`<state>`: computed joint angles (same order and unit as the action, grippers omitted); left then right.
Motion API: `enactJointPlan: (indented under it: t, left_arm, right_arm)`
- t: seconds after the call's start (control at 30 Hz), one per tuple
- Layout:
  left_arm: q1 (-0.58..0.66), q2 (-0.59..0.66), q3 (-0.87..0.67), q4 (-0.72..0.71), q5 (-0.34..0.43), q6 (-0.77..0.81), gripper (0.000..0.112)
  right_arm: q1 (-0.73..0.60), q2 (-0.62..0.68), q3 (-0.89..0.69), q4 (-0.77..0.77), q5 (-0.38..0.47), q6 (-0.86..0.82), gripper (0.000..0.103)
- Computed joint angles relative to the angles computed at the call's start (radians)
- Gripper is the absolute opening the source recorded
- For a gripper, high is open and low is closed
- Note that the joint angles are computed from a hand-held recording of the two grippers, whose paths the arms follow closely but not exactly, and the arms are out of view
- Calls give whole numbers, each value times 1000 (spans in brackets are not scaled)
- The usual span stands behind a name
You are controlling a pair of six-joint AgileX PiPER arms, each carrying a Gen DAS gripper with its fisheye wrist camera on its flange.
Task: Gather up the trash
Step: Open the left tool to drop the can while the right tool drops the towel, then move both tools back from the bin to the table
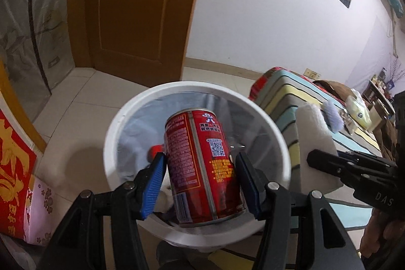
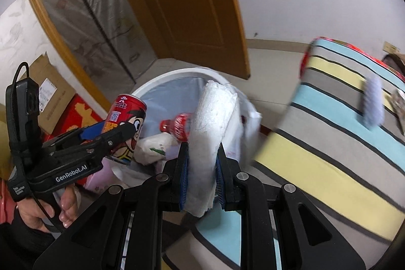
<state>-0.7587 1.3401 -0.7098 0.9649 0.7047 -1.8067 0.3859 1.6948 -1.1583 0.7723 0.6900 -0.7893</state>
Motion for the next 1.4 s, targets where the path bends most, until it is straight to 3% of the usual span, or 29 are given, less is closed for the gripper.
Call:
enactJointPlan:
  t: [0.2, 0.3, 0.33, 0.37, 0.43, 0.77, 1.23, 1.4]
  left_arm:
    - [87, 0, 39, -13, -76, 23, 59]
    - [125, -11, 62, -17, -108, 34, 63]
    - [123, -16, 69, -8, -106, 21, 70]
    - [121, -23, 75, 4, -105, 7, 72]
    - [116, -35, 79, 10, -98, -2, 73]
    - [18, -23, -22, 6, -7, 10, 73]
    - [-43, 307, -408, -137, -136, 237, 72]
    - [-56, 429, -583, -241, -129, 391, 71]
  right_arm:
    - [43, 83, -80, -23, 40, 8, 21]
    - [62, 90, -84, -57, 24, 20, 27]
    - [67, 94, -95, -63, 27, 28, 37]
    - [68, 94, -96, -61, 27, 26, 53]
    - [66, 92, -97, -51, 25, 18, 70]
    - [-34, 1, -44, -36, 21, 18, 70]
    - [-339, -110, 59, -34, 34, -56, 70]
    - [-432, -104, 47, -23, 37, -90, 70]
